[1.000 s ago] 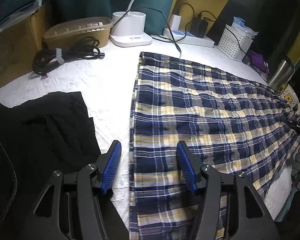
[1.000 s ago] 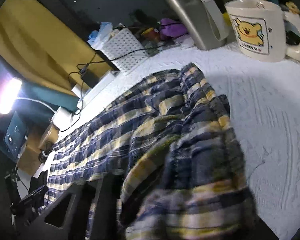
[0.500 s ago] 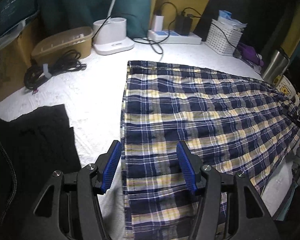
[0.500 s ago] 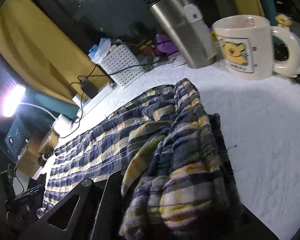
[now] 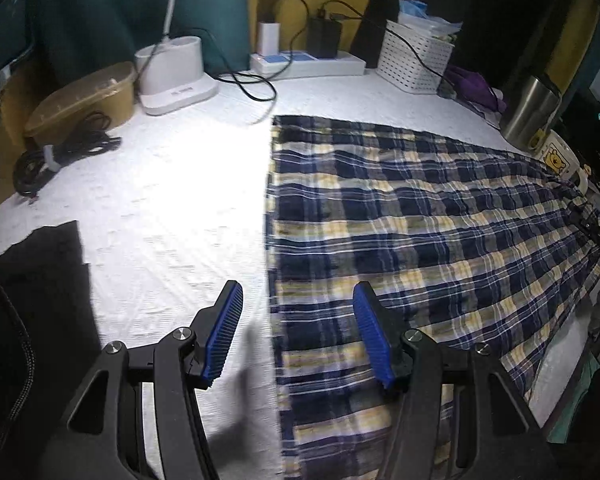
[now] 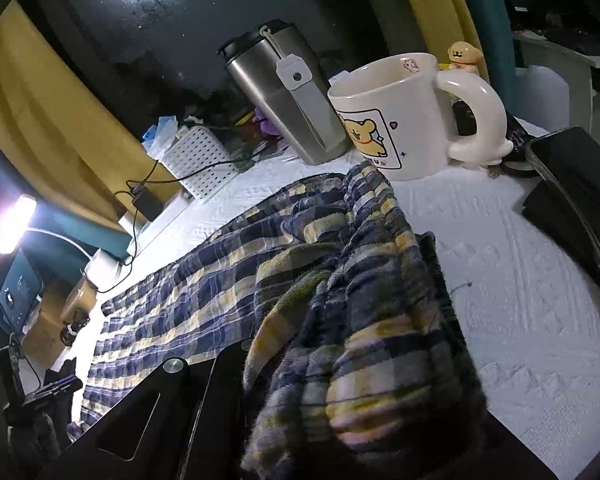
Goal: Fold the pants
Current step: 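Close the left gripper on the pants hem while the right gripper holds the fold, then lift the pants fold with the right gripper while the left gripper opens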
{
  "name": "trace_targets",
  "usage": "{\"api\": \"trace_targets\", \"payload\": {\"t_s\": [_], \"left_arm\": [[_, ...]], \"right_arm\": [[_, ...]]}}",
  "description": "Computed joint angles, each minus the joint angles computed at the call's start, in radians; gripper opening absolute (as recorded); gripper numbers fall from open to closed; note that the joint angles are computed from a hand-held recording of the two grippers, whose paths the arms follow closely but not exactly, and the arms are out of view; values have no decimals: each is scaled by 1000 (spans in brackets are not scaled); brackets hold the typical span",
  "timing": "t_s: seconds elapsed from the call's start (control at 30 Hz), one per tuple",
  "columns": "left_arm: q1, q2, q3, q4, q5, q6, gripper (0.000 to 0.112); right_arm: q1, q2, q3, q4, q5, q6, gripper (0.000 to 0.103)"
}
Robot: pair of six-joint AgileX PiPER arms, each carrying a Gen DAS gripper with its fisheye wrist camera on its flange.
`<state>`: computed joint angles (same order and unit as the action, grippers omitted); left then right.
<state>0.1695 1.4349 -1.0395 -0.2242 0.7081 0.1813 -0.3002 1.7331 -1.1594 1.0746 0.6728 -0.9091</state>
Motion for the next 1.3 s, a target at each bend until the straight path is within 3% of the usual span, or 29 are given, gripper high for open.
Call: {"api": "trace_targets", "payload": {"t_s": [0.23,0.3,0.37,0.47,0.5,0.63,0.67,0.9,0.97,1.03,1.17,1.3], "left_arm": [[-3,24,25,-26,-34,62,55],[0,10,50,-21,-60,87,37],[1,1,67,-4,-75,113,11],[5,-8,82,9,-95,114,5],[13,-8,81,3,-94,119,5],[46,-12,86,-40,-94,153,3],[52,-13,87,-52,-93,162,3],[81,-12,77,-102,-77,178,7],[89,-13,72,-115,-69,187,9],[98,-8,65,-141,-64,211,11],[98,20,42,-195,-70,274,33],[90,66,19,-193,-107,274,32]], "right_arm": [[31,14,-24,-81,-29,74,8],[36,20,-34,-110,-31,103,8],[42,24,-40,-134,-34,123,8],[53,25,-44,-172,-51,161,15],[55,23,-43,-184,-60,174,18],[48,18,-34,-176,-79,178,51],[50,17,-35,-184,-88,183,52],[38,25,-41,-149,-65,161,51],[43,23,-41,-159,-65,163,40],[49,22,-39,-165,-69,168,39],[65,20,-37,-178,-83,183,35],[68,11,-28,-168,-96,181,24]]}}
